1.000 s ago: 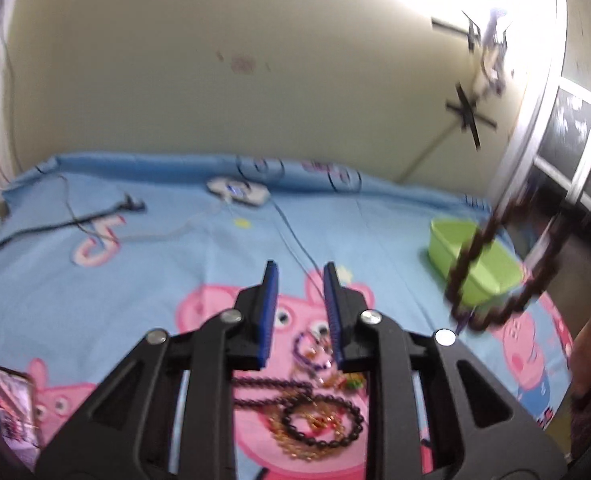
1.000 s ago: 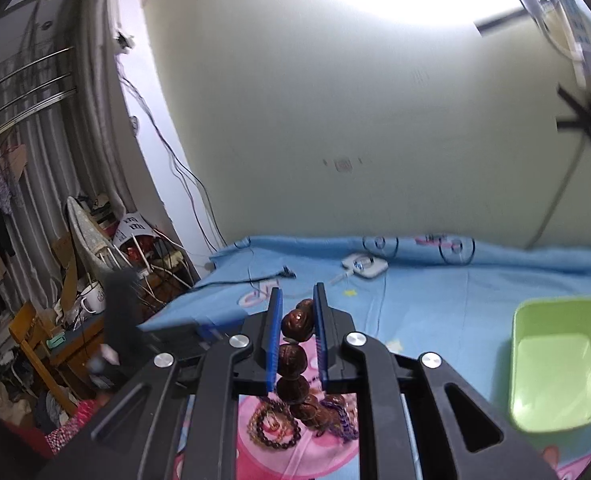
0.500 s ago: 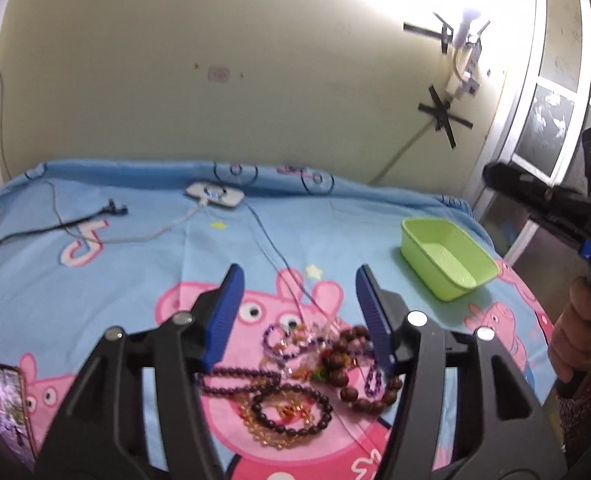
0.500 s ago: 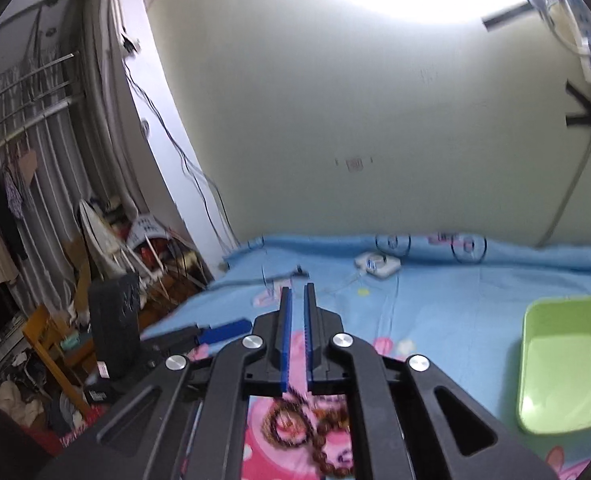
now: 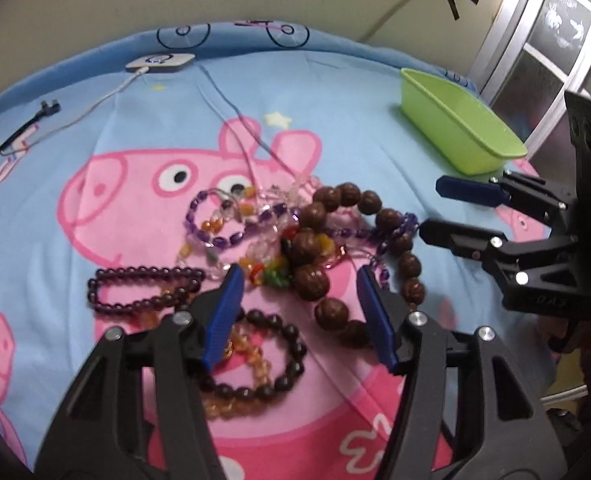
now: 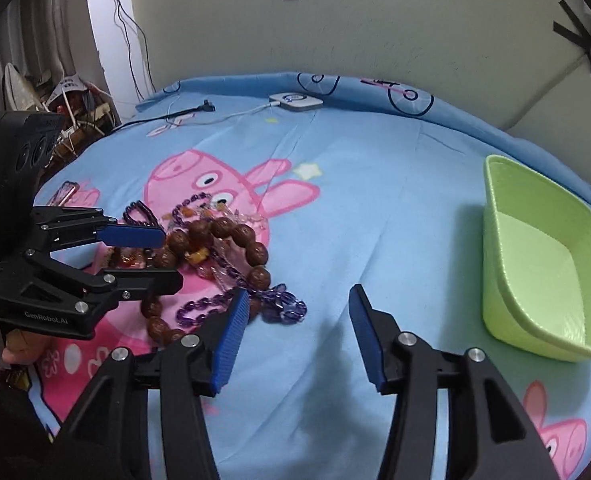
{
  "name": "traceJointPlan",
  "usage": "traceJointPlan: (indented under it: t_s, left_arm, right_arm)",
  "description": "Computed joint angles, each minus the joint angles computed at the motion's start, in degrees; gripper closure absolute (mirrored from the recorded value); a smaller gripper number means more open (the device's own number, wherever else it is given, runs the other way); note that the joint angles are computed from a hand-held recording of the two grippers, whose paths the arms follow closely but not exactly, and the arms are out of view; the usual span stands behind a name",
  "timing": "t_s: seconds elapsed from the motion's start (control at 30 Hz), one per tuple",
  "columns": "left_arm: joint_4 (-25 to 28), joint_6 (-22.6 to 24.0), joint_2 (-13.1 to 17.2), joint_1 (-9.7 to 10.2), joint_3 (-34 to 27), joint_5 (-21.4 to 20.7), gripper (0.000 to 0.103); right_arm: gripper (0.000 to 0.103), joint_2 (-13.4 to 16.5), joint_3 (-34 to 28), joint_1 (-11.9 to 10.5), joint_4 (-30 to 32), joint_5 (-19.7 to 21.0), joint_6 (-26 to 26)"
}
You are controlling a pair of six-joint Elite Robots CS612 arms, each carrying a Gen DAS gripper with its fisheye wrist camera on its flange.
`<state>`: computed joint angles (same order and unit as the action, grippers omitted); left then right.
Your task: Organize jewelry
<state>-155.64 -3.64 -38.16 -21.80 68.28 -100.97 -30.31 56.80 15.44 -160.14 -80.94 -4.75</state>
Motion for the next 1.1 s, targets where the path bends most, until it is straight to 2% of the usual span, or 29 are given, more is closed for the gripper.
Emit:
traceJointPlan:
  t_s: [0.1,0.17,0.27,0.37,0.57,0.67,0.77,0.87,1.0,1.03,1.07,1.1]
  left_arm:
    - [0.64,-0.23,0.22,-0.12,-0.50,1.05,0.064]
    - [0.50,-0.16,0.28,-0.26,-0.54,2.39,0.083]
    - [0.55,-1.47,0.33,0.24,-0.83,1.61,0.084]
    - [-1.04,-3.04,-0.13,0.86,-0.24,1.10,0.086]
    - [-6.72,-7.14,-2.01,2.61,2.56,1.26,0.087]
    - [-8.15,-8.18,-2.60,3.04,3.60,2.15,0.087]
    - [-9.80,-9.46,-3.18,3.61,4.78,2.05,0.087]
    - [-11.99,-10.16,-3.68,4.06,5.68,0.77,0.087]
    - [-14.45,-9.24,-4.30,3.96,7.00,0.07,0.087]
    - [-14.51,-8.90,-4.36,3.90,7.16,0.06,0.087]
    - [-14.46,-8.63,-4.40,3.81,7.27,0.06,0.087]
    - [-14.33,-8.28,-4.43,3.73,7.37,-0.04,0.086]
  right_arm:
    - [0.075,1.15,-1.47,-0.16,1.11,1.46,-1.89]
    - [0.103,2.03,-2.88,0.09,2.85,0.83,-3.49]
    - [0.103,1.63,-2.50,0.06,2.90,2.31,-3.89]
    - [0.103,0.29,-0.38,-0.44,-2.28,5.83,-0.33]
    - [0.103,-2.01,1.59,-1.07,-16.78,11.10,7.37]
    - [0.103,-2.06,0.60,-1.20,-20.84,12.39,9.47]
    - [0.103,-1.51,-1.36,-0.91,-21.93,12.42,9.12]
    - [0.103,-0.42,-3.59,-0.68,-17.73,13.83,8.65]
    - [0.103,2.19,-7.30,-0.16,-4.63,15.02,8.06]
    - [0.090,2.88,-8.13,-0.11,-1.42,15.44,8.54]
    - [0.072,3.63,-8.95,-0.16,2.91,16.02,9.45]
    - [0.068,3.83,-8.85,-0.14,5.31,16.13,10.07]
